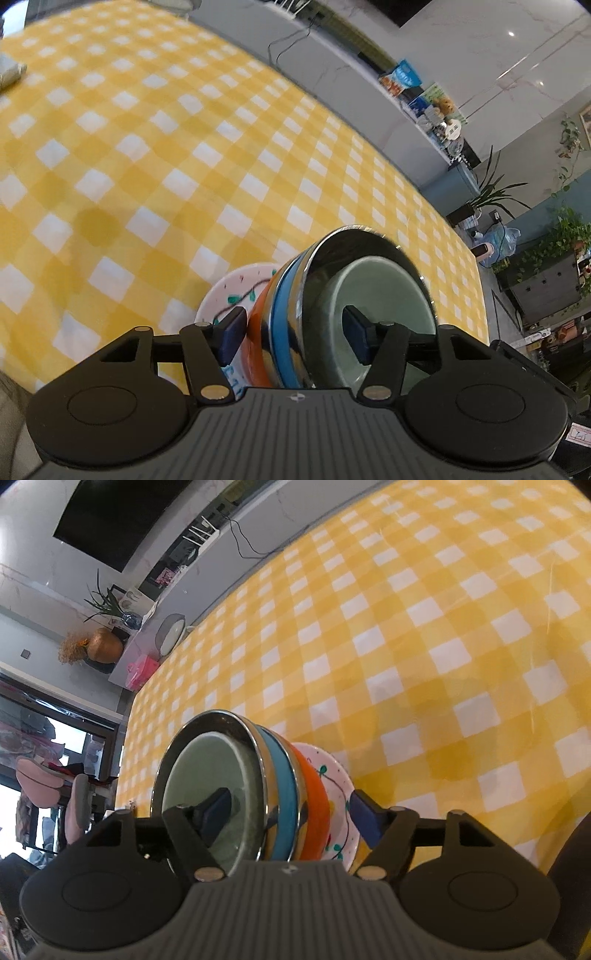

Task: Organize plates and bowls
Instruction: 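Open both grippers and withdraw them from the bowl stack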

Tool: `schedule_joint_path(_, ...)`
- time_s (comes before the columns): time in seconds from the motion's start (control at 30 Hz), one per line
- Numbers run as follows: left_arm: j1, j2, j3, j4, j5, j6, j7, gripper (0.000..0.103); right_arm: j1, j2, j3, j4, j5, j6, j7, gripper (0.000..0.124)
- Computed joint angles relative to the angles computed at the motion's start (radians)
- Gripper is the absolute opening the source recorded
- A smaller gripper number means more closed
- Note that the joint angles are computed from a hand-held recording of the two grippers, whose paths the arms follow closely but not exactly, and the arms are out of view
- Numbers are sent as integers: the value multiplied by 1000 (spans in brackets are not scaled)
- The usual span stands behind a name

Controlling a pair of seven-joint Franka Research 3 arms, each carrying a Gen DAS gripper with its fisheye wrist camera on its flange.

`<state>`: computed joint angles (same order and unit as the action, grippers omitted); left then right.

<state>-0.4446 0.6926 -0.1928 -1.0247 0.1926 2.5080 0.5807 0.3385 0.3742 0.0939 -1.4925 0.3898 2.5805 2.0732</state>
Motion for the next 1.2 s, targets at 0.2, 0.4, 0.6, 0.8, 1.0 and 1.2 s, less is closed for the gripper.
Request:
schedule_joint_path(0.2,-51,-40,60,-10,127,18,-10,66,23,-40,-25,-47,-70,71,-1,71)
schedule_joint_path(0.4,-112,-88,106,-26,289,45,-23,66,62,-108,-69,-116,-241,151,41,71)
schedule_joint_path(0.6,-179,-149,152,-64,482,74,-65,66,97,-179,-107,-173,-458,190,134,70)
schedule_joint_path(0.8,-243,-220,188,-132,735,4,-161,66,115,-255,-122,-230,-762,220,293,74)
schedule_joint_path(1.0,-275,-251,161,-189,914,-116,-191,71,83,-331,-88,-331,-1060,277,493,84)
schedule_joint_path(1.2,-250,-240,94,-199,886,-164,-175,85,28,-397,-16,-424,-1311,242,714,92)
